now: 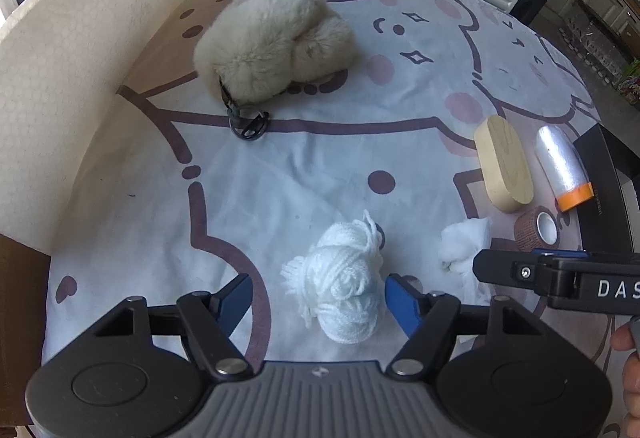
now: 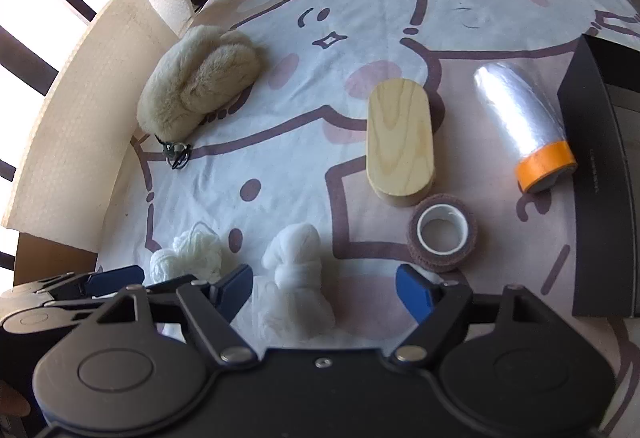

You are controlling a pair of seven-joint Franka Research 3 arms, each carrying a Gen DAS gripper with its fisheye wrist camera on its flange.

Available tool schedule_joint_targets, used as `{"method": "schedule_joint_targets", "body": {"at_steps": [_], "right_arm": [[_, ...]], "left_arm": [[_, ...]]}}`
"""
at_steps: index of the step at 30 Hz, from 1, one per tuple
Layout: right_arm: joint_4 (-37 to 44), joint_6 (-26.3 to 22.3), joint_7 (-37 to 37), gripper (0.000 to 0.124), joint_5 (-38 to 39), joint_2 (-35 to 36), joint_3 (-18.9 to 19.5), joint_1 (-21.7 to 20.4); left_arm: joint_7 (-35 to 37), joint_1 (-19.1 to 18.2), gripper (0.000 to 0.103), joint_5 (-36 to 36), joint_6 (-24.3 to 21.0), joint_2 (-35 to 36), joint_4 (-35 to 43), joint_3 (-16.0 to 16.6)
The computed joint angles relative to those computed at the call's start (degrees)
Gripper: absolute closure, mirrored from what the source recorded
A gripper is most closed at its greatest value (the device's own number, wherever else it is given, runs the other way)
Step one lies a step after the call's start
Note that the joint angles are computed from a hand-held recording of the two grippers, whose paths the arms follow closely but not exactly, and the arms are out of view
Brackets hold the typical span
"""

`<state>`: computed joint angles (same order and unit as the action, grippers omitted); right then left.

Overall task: Organize objects
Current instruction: 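Lower the left tool onto the white yarn skein while the right tool lowers onto the white cloth bundle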

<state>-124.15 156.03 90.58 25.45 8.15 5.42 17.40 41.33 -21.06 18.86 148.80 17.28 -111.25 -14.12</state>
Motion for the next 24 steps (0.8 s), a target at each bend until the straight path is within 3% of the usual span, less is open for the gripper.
{"method": "schedule_joint_targets", "body": {"at_steps": [3, 9, 16, 17, 19, 21, 24], "right_arm": [[1.1, -0.7, -1.7, 0.047, 1.1, 0.9, 0.3, -0.3], [3.5, -4.2, -3.7, 0.063, 2.5, 2.9, 0.6, -0.5], [4.4, -5.4, -4.3, 0.065, 3.0, 4.2, 0.6, -0.5], [4.4, -5.4, -4.6, 0.068, 2.9, 4.2, 0.6, -0.5], [4.4, -5.7, -5.4, 0.087, 3.5, 4.1, 0.8, -0.7], [4.2, -6.2, -6.6, 0.095, 5.8, 3.9, 1.1, -1.3], [3.5, -5.9, -7.1, 0.096, 6.2, 3.1, 0.8, -1.3]], "left_arm": [[1.1, 0.3, 0.033, -0.8, 0.4, 0.7, 0.5, -0.3], [2.4, 0.8, 0.033, -2.3, 1.0, 1.3, 0.5, -0.5], [3.6, 1.3, 0.033, -4.2, 1.8, 1.6, 0.4, -0.7], [3.7, 1.3, 0.033, -4.3, 1.8, 1.7, 0.5, -0.7], [4.0, 1.2, 0.033, -4.3, 1.5, 2.0, 0.9, -0.7], [4.2, 1.1, 0.033, -4.5, 1.3, 2.3, 1.3, -0.7], [4.7, 1.4, 0.034, -5.8, 1.7, 2.6, 1.4, -1.1]]}}
